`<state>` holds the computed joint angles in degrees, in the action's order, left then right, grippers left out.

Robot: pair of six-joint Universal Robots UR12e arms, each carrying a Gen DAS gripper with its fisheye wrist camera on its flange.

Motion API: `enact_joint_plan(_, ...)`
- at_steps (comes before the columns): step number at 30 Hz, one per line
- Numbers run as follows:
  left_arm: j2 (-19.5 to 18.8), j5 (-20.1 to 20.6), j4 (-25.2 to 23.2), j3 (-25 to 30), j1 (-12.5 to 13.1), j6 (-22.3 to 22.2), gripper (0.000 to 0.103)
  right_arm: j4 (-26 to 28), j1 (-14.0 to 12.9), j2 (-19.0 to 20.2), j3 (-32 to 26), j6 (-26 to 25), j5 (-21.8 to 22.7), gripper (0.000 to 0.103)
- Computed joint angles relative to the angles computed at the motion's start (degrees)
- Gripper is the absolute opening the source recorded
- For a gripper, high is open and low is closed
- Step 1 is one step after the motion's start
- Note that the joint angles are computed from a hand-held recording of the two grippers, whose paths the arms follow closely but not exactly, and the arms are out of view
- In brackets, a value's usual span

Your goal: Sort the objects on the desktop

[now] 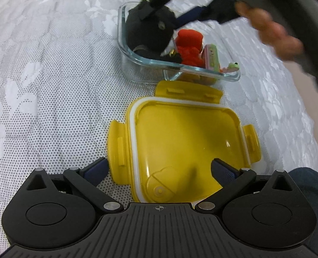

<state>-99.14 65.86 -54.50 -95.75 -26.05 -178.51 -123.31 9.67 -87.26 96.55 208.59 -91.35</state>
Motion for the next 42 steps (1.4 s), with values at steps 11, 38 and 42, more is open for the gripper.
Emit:
enact_joint_plan(11, 0.17, -0.5, -0.08, -0.12, 0.15, 0.09, 0.103, -10.45, -0.24, -0.89, 2.22, -1.37, -1.83, 0.05)
enact_joint_plan(38, -0.05, 0.04, -0.66, 0.08, -0.2, 0.68, 0.103, 2.5, -0.24, -5.26, 3.55, -7.3, 7.95, 0.023)
enact_joint_plan(42, -0.3, 0.32, -0.87, 0.31, -0.28, 0.66, 0.103, 2.62, -0.21, -4.52, 3.95, -6.56, 8.89, 0.023)
